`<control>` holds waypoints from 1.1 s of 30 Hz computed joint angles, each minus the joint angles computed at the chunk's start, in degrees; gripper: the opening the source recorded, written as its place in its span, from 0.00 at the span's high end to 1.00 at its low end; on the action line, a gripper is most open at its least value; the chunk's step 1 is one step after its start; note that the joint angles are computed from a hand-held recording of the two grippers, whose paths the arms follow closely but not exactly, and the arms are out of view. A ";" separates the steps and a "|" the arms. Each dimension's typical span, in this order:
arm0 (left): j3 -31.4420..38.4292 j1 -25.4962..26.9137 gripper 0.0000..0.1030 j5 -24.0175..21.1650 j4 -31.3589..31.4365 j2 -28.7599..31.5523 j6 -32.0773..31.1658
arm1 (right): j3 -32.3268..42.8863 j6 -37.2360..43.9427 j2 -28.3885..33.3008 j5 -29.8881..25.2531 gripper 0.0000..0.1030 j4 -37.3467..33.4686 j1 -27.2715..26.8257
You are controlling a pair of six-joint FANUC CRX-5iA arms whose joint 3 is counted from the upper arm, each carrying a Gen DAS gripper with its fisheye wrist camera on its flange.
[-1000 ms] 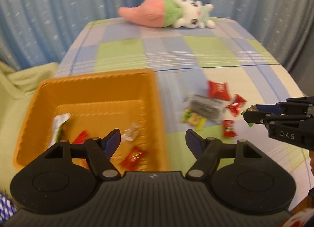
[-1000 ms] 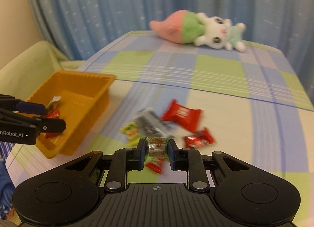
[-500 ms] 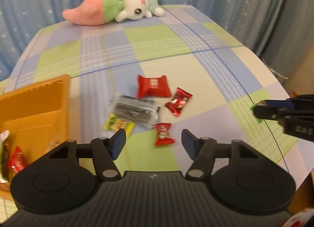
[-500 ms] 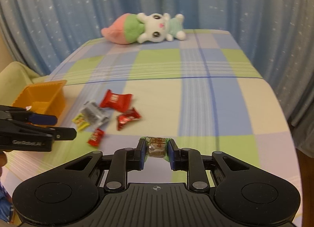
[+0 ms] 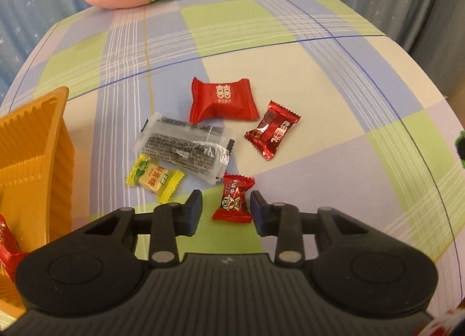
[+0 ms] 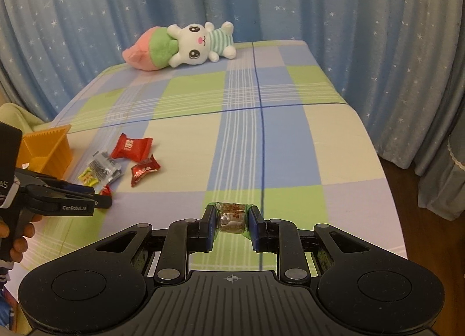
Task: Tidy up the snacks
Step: 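Grasp a small red candy packet with the left tool while the right tool holds the green candy, then carry both held candies over the orange tray with both tools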
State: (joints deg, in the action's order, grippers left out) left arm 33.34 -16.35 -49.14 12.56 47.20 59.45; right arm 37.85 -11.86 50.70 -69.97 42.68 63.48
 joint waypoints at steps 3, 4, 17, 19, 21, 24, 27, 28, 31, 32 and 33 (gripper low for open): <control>-0.39 -0.05 0.78 0.39 0.62 -0.01 -0.31 | -1.62 -0.37 -0.88 0.76 0.77 0.13 -0.06; -0.51 -0.07 0.79 0.44 0.90 -0.03 -0.51 | -2.12 -0.53 -1.13 1.08 0.77 0.18 -0.10; -5.06 -0.53 0.84 3.18 3.82 -3.39 -2.55 | -5.19 -1.46 -2.61 4.30 0.77 0.97 -0.80; -6.32 -0.33 0.84 3.97 5.00 -4.38 -3.58 | -4.79 -1.28 -2.30 4.92 0.77 1.24 -0.96; -8.04 0.05 0.84 4.89 6.70 -5.66 -4.95 | -3.59 -0.50 -1.58 5.29 0.77 1.33 -1.06; -11.14 0.84 0.84 6.35 9.99 -7.82 -7.62 | -0.87 1.00 -0.05 5.53 0.77 1.02 -1.16; -13.67 1.83 0.84 7.08 13.00 -9.69 -10.11 | 3.01 2.75 2.05 5.09 0.77 0.27 -1.13; -14.51 2.19 0.84 7.33 13.98 -10.27 -11.04 | 4.48 3.34 2.85 4.90 0.77 0.06 -1.11; -16.81 3.43 0.84 7.65 16.44 -12.01 -13.25 | 10.20 5.46 5.90 3.67 0.77 -0.99 -0.93; -17.28 3.87 0.84 7.50 17.08 -12.42 -13.69 | 12.71 6.48 7.19 3.05 0.77 -1.57 -0.89; -17.74 4.34 0.84 7.32 17.71 -12.83 -14.21 | 15.62 7.64 8.70 2.23 0.77 -2.11 -0.83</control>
